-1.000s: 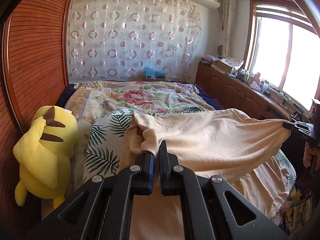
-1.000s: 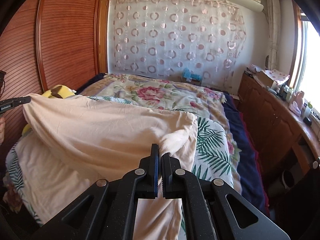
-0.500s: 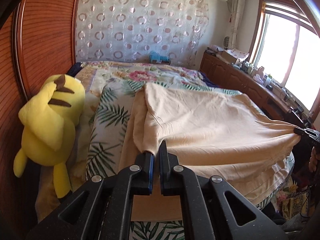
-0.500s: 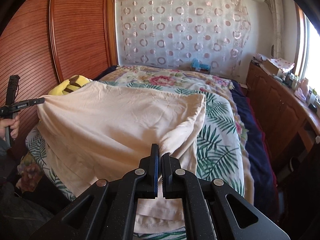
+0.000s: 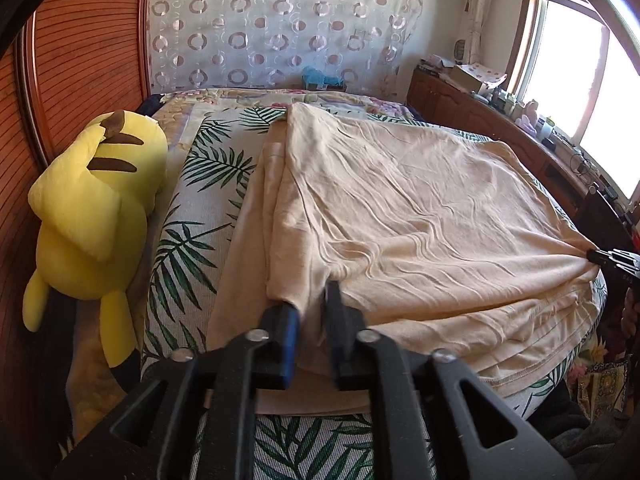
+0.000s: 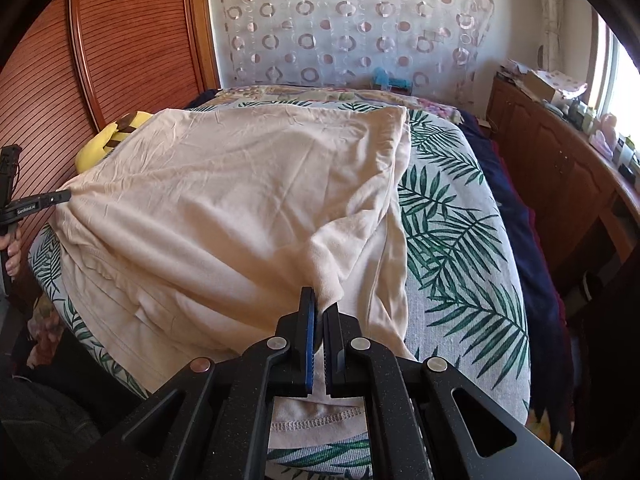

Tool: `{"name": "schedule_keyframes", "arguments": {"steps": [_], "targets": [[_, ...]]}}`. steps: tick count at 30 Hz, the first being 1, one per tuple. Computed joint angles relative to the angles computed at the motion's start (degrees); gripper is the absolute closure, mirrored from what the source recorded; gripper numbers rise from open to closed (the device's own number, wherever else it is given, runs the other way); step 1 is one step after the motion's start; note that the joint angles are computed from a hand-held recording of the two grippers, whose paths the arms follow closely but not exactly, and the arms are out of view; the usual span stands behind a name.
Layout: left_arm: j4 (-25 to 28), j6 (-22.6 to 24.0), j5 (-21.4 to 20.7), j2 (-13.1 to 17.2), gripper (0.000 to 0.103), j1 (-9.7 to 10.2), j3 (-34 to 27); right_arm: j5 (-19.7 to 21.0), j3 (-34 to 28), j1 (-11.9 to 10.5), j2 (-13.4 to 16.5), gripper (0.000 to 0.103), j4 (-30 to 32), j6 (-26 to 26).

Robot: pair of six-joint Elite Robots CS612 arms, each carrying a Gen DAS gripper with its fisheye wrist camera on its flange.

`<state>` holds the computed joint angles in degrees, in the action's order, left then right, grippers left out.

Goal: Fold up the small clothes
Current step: 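Lower the folded edge and open both grippers, then grasp the shirt's side edge with the left gripper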

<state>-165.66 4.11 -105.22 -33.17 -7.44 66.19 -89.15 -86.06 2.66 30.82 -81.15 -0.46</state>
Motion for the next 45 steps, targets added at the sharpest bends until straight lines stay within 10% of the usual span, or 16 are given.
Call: {"name": "schedule_keyframes", "arguments": {"steps": [10,17,37,45], "targets": [[-3.04,0.91,-0.24,-0.75,0.031,-0.19,1.68,-1.82,-2.90,0.66,1.71,0.092,-1.43,-0.24],[-2.41,0.76,3.92,-0.65,0.030,-0.68,1.97,-3.02,-4.72,0.71,2.56,0.046,-2.82,-0.96],[-1.85,0.37,7.74,-0.09,0.028,-1.57,2.37,0.36,6.11,2.92,0.88,0.043,-7.85,-3.23],[-3.26,0.33,8.16,0.07,0.026,-1.66,2.63,-1.66,6.66,3.01,1.94,0.016,-11.71,-2.05]]}}
